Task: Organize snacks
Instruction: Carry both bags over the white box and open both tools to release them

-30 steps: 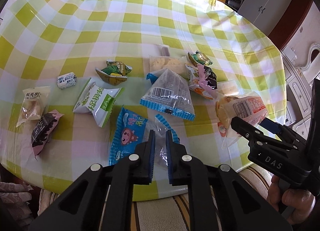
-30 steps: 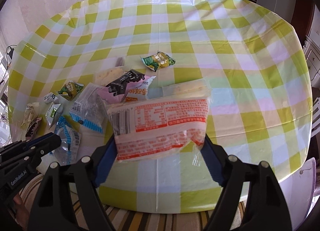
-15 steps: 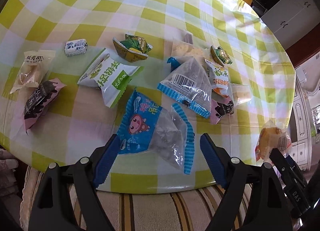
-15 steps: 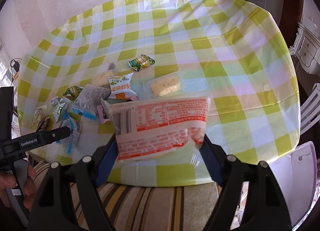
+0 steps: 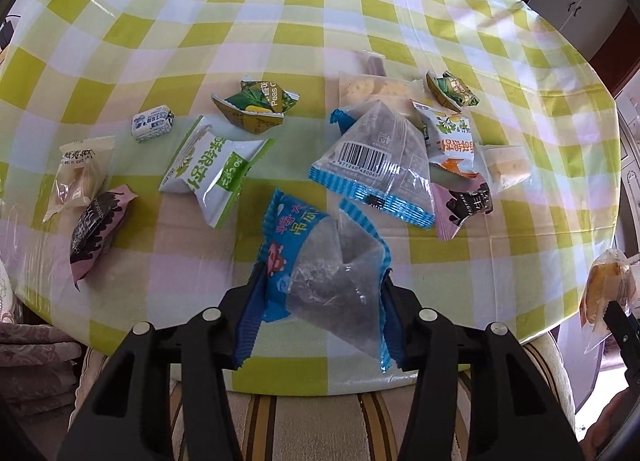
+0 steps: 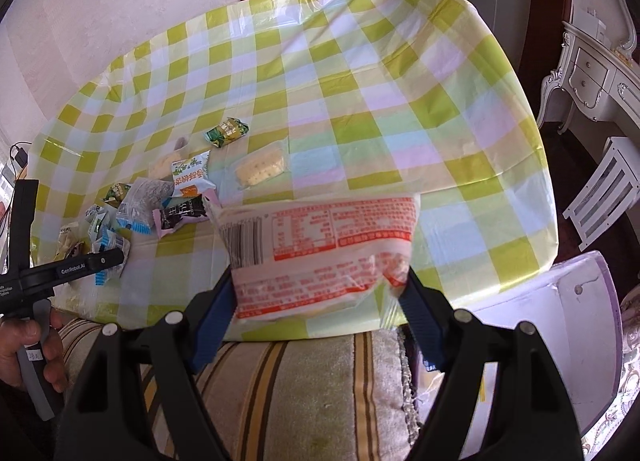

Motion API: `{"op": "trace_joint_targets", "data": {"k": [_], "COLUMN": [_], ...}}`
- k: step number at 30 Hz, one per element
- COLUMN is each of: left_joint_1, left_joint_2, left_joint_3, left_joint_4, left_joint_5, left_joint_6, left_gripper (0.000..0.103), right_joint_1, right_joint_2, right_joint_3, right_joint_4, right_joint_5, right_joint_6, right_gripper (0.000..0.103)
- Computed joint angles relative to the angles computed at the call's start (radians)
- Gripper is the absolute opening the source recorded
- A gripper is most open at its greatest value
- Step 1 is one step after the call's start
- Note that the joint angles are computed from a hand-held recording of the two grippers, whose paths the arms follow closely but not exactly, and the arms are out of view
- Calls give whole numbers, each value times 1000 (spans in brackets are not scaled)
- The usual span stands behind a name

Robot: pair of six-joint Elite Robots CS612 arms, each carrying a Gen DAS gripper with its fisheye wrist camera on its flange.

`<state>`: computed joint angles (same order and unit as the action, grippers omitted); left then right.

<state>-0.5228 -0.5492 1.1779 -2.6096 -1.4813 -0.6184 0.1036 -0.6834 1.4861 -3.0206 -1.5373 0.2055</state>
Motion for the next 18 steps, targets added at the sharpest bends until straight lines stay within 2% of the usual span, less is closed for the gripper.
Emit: {"op": "trace_joint_targets", "data": {"k": [4,7,13,18], "left_joint_1": [-17,-31,-74,-118], "left_joint_2": [-29,-39,-22,22], "left_joint_3": [40,51,7,-85], "left_joint_4": [-47,-83,-139,-97], "left_joint_5": [16,-4,-93,-202], "left_joint_6": [18,46,162,267], "left_gripper": [49,49,49,49], "right_joint_1": [-14,-26,-61,-97], "right_joint_2": [-9,-19,-41,-60], "right_joint_3": [25,47,108,167], "right_joint_4": [-14,-24,-46,-60], "right_joint_5": [-7,-29,-91,-147], "right_joint_6": [19,31,75,119], "right_gripper": [78,77,77,77]}}
